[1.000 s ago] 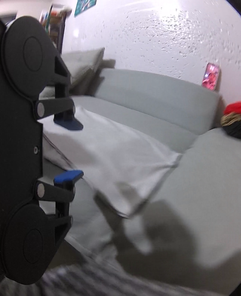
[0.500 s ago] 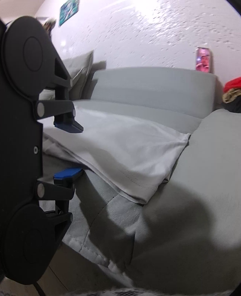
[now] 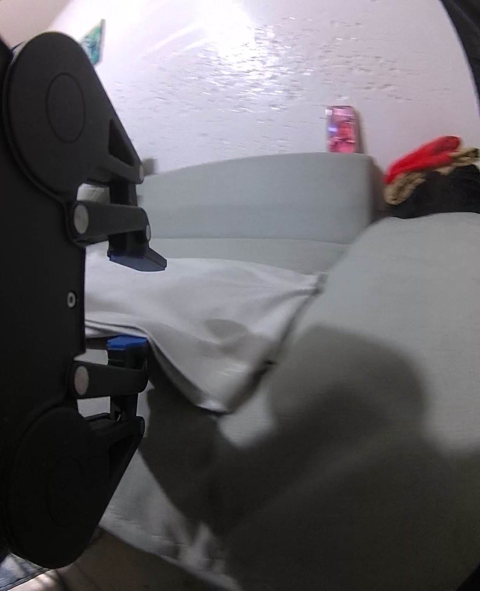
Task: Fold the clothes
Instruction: 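Grasp the edge of the folded shirt with the right gripper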
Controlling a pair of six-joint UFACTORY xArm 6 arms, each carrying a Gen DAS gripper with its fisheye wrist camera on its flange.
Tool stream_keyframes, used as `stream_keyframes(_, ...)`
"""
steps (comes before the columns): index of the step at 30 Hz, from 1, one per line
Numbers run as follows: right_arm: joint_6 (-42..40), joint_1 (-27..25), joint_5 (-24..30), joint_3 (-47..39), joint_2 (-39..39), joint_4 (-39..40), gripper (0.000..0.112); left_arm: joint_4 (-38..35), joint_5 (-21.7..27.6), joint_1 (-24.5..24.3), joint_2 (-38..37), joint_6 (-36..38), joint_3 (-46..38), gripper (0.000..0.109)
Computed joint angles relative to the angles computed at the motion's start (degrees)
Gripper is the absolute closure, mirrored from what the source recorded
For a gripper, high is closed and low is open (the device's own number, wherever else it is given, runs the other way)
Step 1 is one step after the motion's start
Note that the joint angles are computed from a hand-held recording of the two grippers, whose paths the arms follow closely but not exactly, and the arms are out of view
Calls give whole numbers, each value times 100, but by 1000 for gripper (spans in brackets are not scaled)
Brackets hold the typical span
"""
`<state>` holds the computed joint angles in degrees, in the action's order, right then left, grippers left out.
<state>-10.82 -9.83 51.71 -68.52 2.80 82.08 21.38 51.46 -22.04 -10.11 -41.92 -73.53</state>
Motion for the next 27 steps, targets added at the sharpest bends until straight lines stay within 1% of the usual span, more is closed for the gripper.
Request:
stream_keyframes(3,-95,132,-491,-76,81,-53,80,273,-82,177,-93,-158,102,78)
stream_keyframes(4,-175,153,-583,-136,150,-39,82,398,-131,264,-114,-213,136,78)
stream_keyframes(5,-165,180,-709,-196,216,-57,87,606,-118,347,-109,-311,145,78)
stream_keyframes(6,-95,213,-852,-265,284,-153,88,780,-44,437,-80,-397,123,79)
stream_keyframes(7,13,236,-982,-289,319,-240,89,848,14,550,-56,-426,118,83)
stream_keyframes(8,118,258,-1102,-310,352,-325,91,897,66,668,-31,-445,113,91)
stream_keyframes(10,181,271,-1146,-284,338,-335,92,700,129,937,39,-259,119,96)
stream_keyframes(11,223,304,-1205,-288,328,-414,93,542,278,1044,127,-90,49,97)
stream_keyframes(12,279,337,-1265,-292,318,-511,98,400,440,1103,205,130,-55,97)
stream_keyframes(13,477,369,-1333,-303,302,-794,104,271,607,1155,282,354,-167,97)
stream_keyframes(14,730,423,-1407,-364,304,-1247,108,152,779,1206,363,570,-286,97)
stream_keyframes(16,884,574,-1619,-463,258,-2099,108,127,1126,1153,527,1168,-575,96)
stream_keyframes(18,1165,748,-1825,-601,239,-3068,108,209,1209,1109,540,1567,-645,96)
stream_keyframes(19,1320,820,-1897,-668,239,-3514,108,253,1236,1088,539,1758,-669,93)
stream_keyframes(20,1479,883,-1950,-738,240,-3953,108,317,1030,1107,369,1775,-482,91)
stream_keyframes(21,1610,919,-1976,-781,225,-4212,108,386,777,1136,168,1755,-257,90)
stream_keyframes(23,1772,993,-2048,-869,169,-4715,108,546,205,1285,-263,1434,226,82)
stream_keyframes(24,1729,1048,-2119,-905,120,-4945,108,630,-10,1375,-440,1228,413,81)
stream_keyframes(26,1707,1225,-2241,-1093,84,-5476,108,832,-205,1543,-639,853,633,81)
stream_keyframes(27,1628,1357,-2320,-1210,87,-5708,108,812,-286,1652,-704,678,709,81)
